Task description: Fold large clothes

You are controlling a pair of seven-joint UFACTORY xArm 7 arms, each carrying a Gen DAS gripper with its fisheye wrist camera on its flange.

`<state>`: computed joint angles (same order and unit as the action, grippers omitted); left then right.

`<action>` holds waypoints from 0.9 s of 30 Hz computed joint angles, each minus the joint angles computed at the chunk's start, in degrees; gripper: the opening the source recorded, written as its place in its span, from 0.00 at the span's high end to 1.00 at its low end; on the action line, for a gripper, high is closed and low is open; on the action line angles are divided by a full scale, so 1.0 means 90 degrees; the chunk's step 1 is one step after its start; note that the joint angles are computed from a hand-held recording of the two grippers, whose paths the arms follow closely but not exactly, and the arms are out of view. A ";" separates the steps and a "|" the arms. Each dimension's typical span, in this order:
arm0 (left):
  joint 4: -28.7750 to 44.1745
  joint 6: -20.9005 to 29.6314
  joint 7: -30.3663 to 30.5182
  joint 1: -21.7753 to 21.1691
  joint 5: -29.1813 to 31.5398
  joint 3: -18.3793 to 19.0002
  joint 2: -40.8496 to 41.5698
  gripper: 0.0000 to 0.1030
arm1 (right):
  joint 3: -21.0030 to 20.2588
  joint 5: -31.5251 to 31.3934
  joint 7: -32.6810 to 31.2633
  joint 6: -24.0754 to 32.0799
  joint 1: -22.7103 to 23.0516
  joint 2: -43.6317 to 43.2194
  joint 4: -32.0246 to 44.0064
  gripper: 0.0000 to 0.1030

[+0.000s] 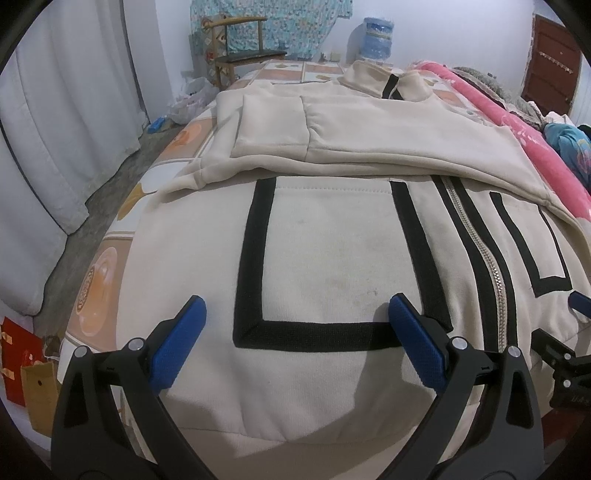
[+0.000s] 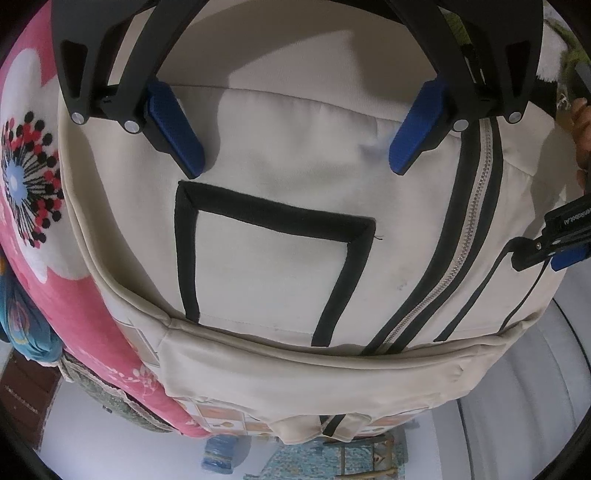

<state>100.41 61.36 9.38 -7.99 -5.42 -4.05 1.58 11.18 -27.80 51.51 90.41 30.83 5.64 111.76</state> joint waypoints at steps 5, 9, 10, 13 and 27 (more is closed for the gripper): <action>-0.0048 -0.0035 0.0184 0.0038 -0.0193 0.0027 -0.0042 0.07 | -0.0002 -0.0001 0.0011 -0.0016 -0.0004 -0.0012 -0.0024 0.05; -0.0211 0.0052 0.0403 0.0138 -0.0524 0.0100 -0.0228 0.07 | 0.0006 -0.0018 0.0014 -0.0062 -0.0008 -0.0038 -0.0079 0.05; -0.0359 -0.0008 0.0507 0.0168 -0.0613 0.0127 -0.0347 0.07 | 0.0006 -0.0019 0.0012 -0.0087 -0.0016 -0.0064 -0.0119 0.05; -0.0861 -0.0258 0.0818 0.0230 -0.0689 0.0200 -0.0748 0.07 | 0.0026 -0.0050 0.0031 -0.0156 -0.0036 -0.0116 -0.0213 0.05; -0.1960 0.0094 0.1816 0.0471 -0.1336 0.0790 -0.1941 0.08 | 0.0100 -0.0156 0.0127 -0.0243 -0.0054 -0.0189 -0.0341 0.05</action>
